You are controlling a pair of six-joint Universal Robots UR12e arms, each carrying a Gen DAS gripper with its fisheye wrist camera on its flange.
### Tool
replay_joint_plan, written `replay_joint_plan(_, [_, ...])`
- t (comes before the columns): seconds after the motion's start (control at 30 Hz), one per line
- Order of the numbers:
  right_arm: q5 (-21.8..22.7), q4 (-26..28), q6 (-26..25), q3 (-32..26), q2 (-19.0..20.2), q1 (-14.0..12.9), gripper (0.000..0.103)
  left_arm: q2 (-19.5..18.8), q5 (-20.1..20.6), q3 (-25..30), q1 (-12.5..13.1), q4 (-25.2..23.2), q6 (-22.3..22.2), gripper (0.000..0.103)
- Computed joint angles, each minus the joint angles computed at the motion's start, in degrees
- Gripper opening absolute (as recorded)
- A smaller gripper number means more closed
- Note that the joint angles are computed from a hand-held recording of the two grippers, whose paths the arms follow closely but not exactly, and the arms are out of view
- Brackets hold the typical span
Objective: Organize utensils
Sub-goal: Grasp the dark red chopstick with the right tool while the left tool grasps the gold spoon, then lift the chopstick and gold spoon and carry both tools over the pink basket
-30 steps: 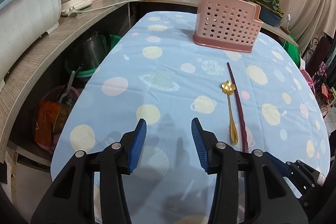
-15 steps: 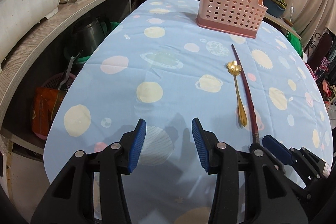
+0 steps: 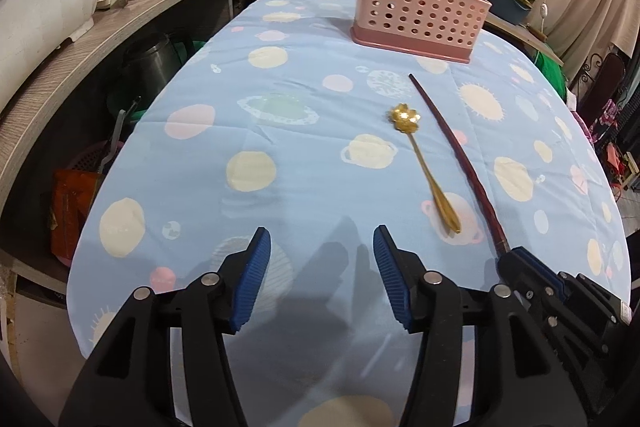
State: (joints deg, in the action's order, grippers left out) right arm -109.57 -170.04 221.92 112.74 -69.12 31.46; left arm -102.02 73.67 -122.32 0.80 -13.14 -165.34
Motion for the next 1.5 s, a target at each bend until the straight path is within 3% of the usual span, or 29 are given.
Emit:
replay_joint_plan(0.07, [-0.6,-0.3,0.93,0.62,-0.51,-0.24,0.007,0.12,-0.76,0.05,-0.35,-0.23,0.11,0.058])
replay_joint_plan(0.4, [-1.33,-1.48,3.01,2.99,-2.39,-1.36,0.007,-0.47,-3.19,1.2,-2.75,-3.16,0.47,0.06])
replay_joint_plan(0.73, [0.23,-3.1,4.18,4.12,-2.57,-2.3,0.007,-2.25,-0.57,2.73,-4.87,-3.48,-0.33,0.058])
replay_joint_plan(0.9, [1.34,-3.4,4.41,4.3,-2.35,-2.75,0.007,-2.6,0.44,2.86,-5.3,-2.43,-0.31,0.045])
replay_joint_plan(0.97, [1.4,-3.52,4.29,4.29,-2.29,-2.77,0.007,-2.57,0.03,2.87,-5.07,-2.55,-0.19,0.026])
replay_joint_plan(1.07, [1.51,-3.57,4.16,4.31,-2.31,-2.83,0.007,-2.44,-1.5,3.0,-4.38,-3.82,-0.05,0.011])
replay_joint_plan(1.3, [1.16,-3.56,4.37,4.35,-2.46,-2.62,0.007,-1.53,-3.65,2.49,-3.1,-4.89,0.48,0.011])
replay_joint_plan(1.5, [-1.03,-4.69,3.78,4.31,-3.48,-1.85,0.007,0.21,-4.2,1.47,-2.11,-2.81,0.49,0.011])
